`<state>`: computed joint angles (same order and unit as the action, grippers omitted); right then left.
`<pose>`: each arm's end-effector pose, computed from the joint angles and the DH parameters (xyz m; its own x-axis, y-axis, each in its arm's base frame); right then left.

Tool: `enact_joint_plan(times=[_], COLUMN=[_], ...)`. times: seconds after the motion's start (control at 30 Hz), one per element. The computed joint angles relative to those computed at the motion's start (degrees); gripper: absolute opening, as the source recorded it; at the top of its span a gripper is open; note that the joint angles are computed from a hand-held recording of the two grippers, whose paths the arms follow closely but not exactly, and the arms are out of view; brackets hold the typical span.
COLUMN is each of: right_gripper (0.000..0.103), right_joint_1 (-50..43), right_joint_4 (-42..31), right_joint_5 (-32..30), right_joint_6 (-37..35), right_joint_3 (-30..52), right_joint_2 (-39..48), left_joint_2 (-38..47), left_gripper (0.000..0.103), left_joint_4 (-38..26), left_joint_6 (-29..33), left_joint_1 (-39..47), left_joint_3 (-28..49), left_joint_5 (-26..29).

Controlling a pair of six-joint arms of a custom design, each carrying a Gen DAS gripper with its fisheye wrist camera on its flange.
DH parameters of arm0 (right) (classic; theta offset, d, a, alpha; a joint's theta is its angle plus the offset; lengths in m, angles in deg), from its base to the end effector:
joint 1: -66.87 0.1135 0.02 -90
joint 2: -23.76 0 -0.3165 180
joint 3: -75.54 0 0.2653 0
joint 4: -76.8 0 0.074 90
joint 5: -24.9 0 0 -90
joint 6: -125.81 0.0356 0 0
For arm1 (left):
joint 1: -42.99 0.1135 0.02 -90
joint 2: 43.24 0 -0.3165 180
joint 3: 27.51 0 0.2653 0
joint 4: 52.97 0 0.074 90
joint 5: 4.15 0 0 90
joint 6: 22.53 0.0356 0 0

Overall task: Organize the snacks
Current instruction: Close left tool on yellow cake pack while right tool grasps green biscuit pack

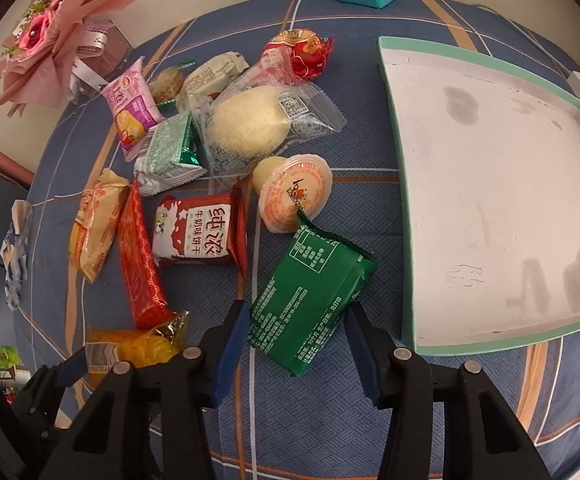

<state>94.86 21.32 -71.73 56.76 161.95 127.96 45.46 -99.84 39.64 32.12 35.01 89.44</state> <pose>0.3352 0.1828 0.2345 -0.9669 -0.1117 -0.2293 -0.1604 0.9653 0.2062 0.2773 -0.0555 0.2081 -0.9270 -0.2964 -0.2299 -0.2563 0.9479 -0.1891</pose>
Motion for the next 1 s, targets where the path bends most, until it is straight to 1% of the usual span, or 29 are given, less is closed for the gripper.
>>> enact_joint_plan(times=[0.13, 0.2, 0.27, 0.3, 0.37, 0.4, 0.57, 0.67, 0.7, 0.73, 0.77, 0.83, 1.0], right_gripper=[0.052, 0.052, 0.05, 0.047, 0.038, 0.033, 0.031, 0.034, 0.042, 0.056, 0.059, 0.06, 0.059], right_joint_1=[-0.4, -0.2, 0.0, 0.1, -0.1, 0.2, -0.7, -1.6, -1.8, -2.0, -1.9, -1.5, 0.2], right_joint_4=[0.4, 0.9, 1.4, 1.6, 1.9, 1.9, 1.7, 2.2, 2.5, 2.8, 3.1, 3.0, 1.3], right_joint_5=[-0.1, 0.4, 0.8, 0.9, 1.1, 1.3, -0.2, -1.3, -1.7, -2.4, -2.9, -2.6, 1.6], right_joint_6=[-0.4, -0.7, -0.6, -0.8, -1.0, -0.9, 0.1, 0.7, 1.0, 1.5, 1.7, 1.7, 1.1], right_joint_3=[0.1, 0.5, 0.5, 0.5, 0.2, 0.6, 1.0, 0.3, 0.2, 0.0, 0.2, 0.4, 1.4], right_joint_2=[0.1, 0.8, 0.8, 0.6, -0.2, 0.0, 0.5, 0.2, 0.3, 0.4, 0.8, 1.3, 3.4], left_joint_2=[-0.9, -1.0, -2.5, -2.8, -3.2, -4.5, -4.7, -5.2, -5.6, -5.9, -6.1, -6.2, -6.3], left_gripper=[0.082, 0.081, 0.08, 0.08, 0.08, 0.08, 0.079, 0.079, 0.08, 0.08, 0.08, 0.08, 0.08], left_joint_4=[-0.6, -0.3, -2.3, -2.6, -2.7, -4.0, -3.8, -3.6, -3.6, -3.6, -3.5, -3.3, -3.0], left_joint_6=[-1.0, -1.3, -2.4, -2.6, -2.9, -2.6, -2.1, -2.4, -2.3, -2.3, -2.3, -2.3, -2.1], left_joint_1=[-1.1, -1.4, -2.6, -2.9, -3.2, -3.0, -2.2, -1.7, -1.3, -1.1, -0.9, -0.6, 0.2], left_joint_3=[0.1, 0.0, 0.8, 0.9, 1.1, 1.2, 0.8, 0.5, 0.3, 0.1, 0.0, -0.3, -0.8], left_joint_5=[-0.3, -0.4, -0.7, -0.6, -0.5, -0.3, -0.2, -0.3, -0.1, 0.0, 0.1, 0.5, 1.5])
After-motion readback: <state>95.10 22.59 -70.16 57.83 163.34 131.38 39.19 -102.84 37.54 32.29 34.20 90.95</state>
